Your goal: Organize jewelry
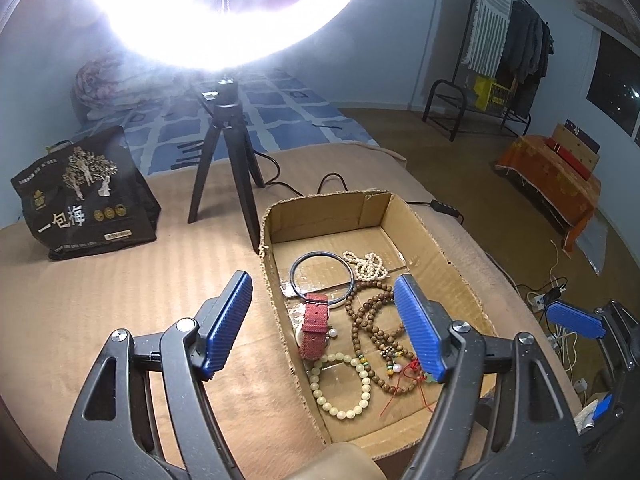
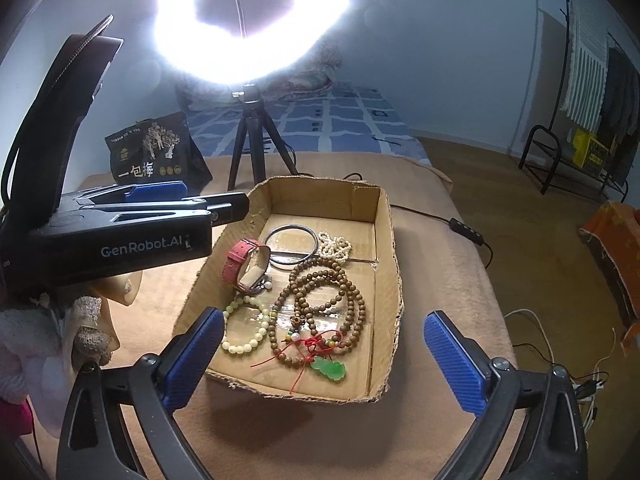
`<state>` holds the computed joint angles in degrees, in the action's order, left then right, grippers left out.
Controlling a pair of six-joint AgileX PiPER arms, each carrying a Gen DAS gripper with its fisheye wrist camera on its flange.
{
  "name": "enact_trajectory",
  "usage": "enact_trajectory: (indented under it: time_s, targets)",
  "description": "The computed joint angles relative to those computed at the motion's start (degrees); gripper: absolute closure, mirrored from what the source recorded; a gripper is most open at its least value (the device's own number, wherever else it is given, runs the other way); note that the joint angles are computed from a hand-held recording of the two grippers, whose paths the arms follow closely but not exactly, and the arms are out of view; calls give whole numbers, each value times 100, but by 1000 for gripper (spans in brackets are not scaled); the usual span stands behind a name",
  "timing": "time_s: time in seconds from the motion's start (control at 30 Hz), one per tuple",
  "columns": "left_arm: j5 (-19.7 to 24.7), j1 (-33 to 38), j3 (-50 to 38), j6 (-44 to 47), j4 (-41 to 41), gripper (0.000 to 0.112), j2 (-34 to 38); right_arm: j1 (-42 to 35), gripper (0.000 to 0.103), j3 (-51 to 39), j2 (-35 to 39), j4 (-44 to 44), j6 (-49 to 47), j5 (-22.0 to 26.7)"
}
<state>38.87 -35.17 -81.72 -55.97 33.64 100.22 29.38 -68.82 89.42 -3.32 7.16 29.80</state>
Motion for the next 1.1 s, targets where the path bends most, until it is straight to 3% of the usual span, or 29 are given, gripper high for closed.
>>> enact_trajectory:
  time_s: [0.5,0.87,1.03,1.1]
  targets:
    - [820,-485,529,-336,520,36,-1262,657,0,42,-820,-1218,1323,578]
    - [1961,-1274,696,-435,920,36,-2268,1122,0,-64,-1364,-1679,1794,1169]
    - [2728,-1936,704,-664,1291,36,-2620,1311,0,-88,-1597,-1771,2011,1399]
    - [3015,-2236,747,-834,1402,27,-2772,1423,0,-52,-1688,-1901,2201,1458]
